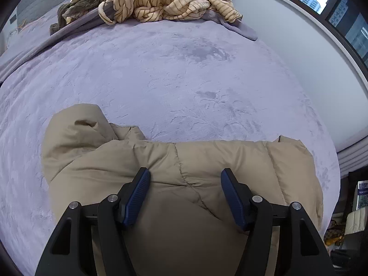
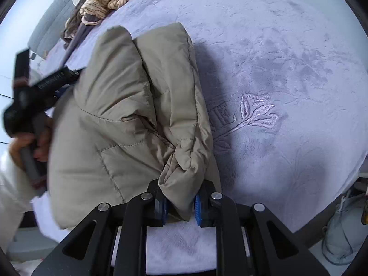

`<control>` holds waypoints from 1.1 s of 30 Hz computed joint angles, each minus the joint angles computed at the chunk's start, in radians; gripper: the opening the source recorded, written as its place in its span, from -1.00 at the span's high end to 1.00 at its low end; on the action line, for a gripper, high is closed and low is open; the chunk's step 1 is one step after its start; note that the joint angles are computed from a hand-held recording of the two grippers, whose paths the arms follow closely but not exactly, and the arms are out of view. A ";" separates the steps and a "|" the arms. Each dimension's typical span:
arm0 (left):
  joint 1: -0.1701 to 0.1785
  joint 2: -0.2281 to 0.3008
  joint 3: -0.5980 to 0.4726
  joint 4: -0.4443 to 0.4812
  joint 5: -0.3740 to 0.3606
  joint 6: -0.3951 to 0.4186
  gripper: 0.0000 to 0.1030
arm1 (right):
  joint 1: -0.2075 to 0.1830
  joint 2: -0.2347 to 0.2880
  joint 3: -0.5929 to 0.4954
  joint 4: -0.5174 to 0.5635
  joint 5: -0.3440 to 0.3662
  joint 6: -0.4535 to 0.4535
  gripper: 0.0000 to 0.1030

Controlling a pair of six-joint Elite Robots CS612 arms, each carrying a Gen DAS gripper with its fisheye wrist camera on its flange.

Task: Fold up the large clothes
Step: 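Pinch the folded jacket edge with the right tool and press it flat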

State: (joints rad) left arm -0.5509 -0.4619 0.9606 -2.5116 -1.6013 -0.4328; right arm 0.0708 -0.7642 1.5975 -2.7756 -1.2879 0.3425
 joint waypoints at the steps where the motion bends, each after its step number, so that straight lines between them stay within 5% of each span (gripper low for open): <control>1: 0.002 0.000 0.002 0.000 -0.002 -0.003 -0.28 | -0.007 -0.017 0.011 0.000 0.011 -0.007 0.48; 8: -0.001 0.001 -0.005 0.015 0.010 -0.002 -0.28 | -0.014 -0.046 0.025 -0.129 0.041 -0.090 0.34; 15: -0.005 -0.022 0.009 0.044 0.044 0.000 -0.28 | 0.026 0.025 -0.085 0.157 -0.032 -0.258 0.41; 27: -0.017 -0.240 0.331 0.008 0.066 -0.093 -0.29 | 0.003 0.041 -0.083 0.187 0.048 -0.288 0.41; 30: -0.032 -0.286 0.410 -0.004 0.098 -0.160 -1.00 | 0.006 0.044 -0.091 0.209 0.047 -0.317 0.41; 33: -0.039 -0.312 0.460 -0.025 0.093 -0.212 -1.00 | 0.008 0.050 -0.109 0.245 0.042 -0.362 0.41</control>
State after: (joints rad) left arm -0.5900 -0.7742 1.4208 -2.5363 -1.5085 -0.6451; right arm 0.0789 -0.7147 1.4888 -2.5308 -1.2463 -0.0197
